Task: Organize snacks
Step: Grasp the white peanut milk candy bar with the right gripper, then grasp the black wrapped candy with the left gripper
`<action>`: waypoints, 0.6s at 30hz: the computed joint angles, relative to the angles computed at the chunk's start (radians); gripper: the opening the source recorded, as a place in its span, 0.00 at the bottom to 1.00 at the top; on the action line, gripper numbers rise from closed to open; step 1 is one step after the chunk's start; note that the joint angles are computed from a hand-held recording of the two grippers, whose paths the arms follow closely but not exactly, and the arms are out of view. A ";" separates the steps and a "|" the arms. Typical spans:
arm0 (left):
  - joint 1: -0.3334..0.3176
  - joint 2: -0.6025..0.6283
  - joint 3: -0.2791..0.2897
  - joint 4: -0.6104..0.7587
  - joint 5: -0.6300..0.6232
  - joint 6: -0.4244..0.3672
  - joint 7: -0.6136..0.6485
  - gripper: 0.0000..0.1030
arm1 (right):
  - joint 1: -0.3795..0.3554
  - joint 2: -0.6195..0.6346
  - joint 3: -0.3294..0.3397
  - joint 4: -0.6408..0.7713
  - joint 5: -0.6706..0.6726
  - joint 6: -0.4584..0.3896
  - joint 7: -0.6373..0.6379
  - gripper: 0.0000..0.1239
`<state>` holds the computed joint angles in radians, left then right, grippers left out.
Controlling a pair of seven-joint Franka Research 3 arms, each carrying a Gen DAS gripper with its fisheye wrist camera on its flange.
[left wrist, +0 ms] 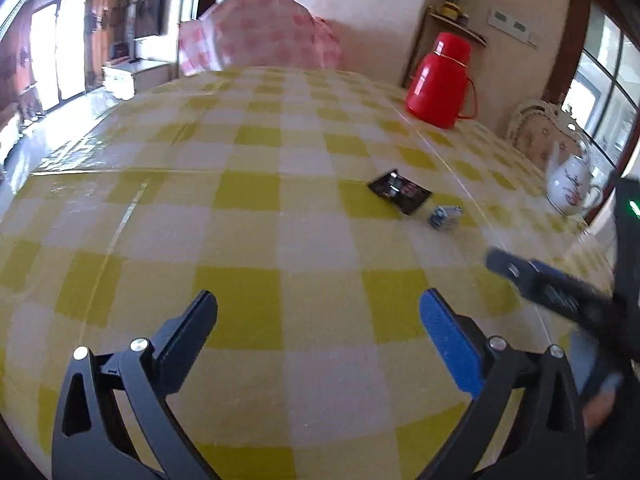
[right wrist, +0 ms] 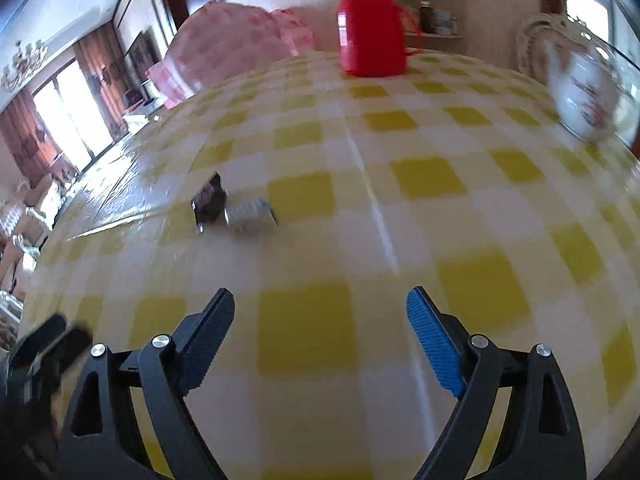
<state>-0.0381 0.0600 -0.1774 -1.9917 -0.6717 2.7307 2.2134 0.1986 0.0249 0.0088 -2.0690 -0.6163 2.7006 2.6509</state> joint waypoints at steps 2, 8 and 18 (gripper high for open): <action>0.005 0.007 0.002 0.013 -0.021 -0.019 0.003 0.98 | 0.003 0.074 -0.003 0.091 0.032 -0.026 -0.065 0.68; 0.010 -0.001 0.003 0.008 -0.052 -0.024 0.024 0.98 | 0.059 0.187 -0.044 0.248 0.090 -0.115 -0.182 0.54; 0.008 0.000 0.006 0.009 -0.047 -0.027 0.015 0.98 | 0.082 -0.010 -0.054 0.009 -0.086 0.016 -0.013 0.27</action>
<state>-0.0300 0.0599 -0.1714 -1.9829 -0.7188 2.7037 2.2284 0.2801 0.0149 -0.0449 -2.0603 -0.7021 2.7162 2.6375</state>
